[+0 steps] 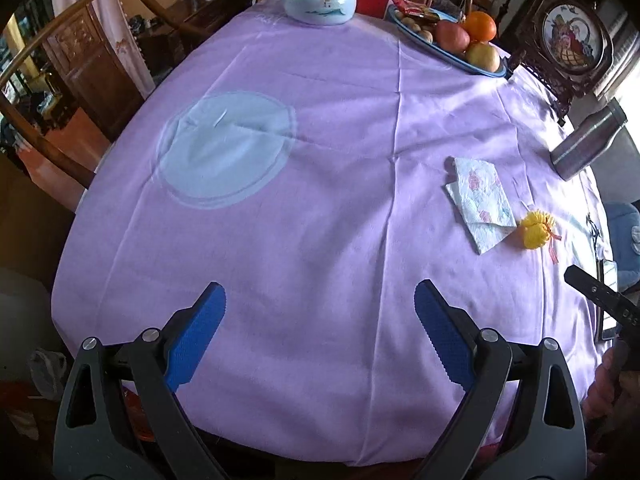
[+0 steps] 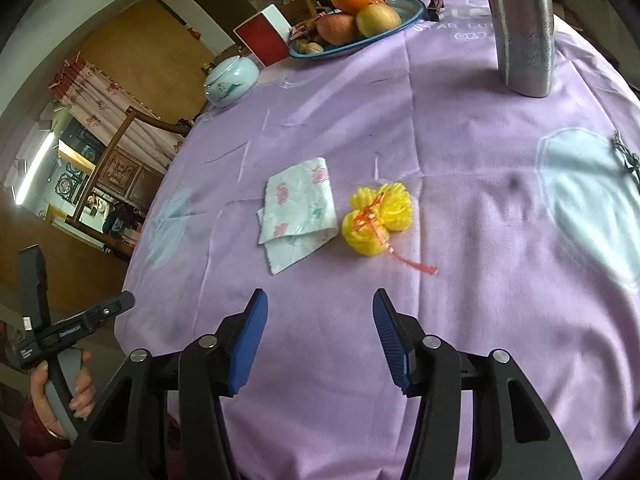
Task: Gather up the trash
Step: 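Grasp the yellow mesh tassel with the right tool while the left tool grasps the white napkin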
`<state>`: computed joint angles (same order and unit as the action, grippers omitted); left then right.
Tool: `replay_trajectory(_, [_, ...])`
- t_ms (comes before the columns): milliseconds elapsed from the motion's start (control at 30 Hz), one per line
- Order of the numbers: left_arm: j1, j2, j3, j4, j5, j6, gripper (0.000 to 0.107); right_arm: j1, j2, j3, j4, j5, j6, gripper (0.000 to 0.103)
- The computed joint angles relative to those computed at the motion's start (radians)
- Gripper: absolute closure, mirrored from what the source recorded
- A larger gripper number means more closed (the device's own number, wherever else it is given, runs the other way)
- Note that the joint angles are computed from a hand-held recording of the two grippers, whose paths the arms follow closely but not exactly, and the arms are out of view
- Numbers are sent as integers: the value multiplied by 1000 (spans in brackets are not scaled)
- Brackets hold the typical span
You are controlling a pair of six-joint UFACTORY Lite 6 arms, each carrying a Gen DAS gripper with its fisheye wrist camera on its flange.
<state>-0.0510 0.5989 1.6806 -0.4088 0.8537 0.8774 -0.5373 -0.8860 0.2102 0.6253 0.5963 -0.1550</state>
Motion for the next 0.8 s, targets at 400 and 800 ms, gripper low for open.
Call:
replay_trajectory(400, [-11,-20,6,65,-32,-105,15,-98,448,127,333,-134,-459,49])
replay_trajectory(800, [-55,-29,2,101,-31,-129,15,-47,473,129,328,-223,-459,75])
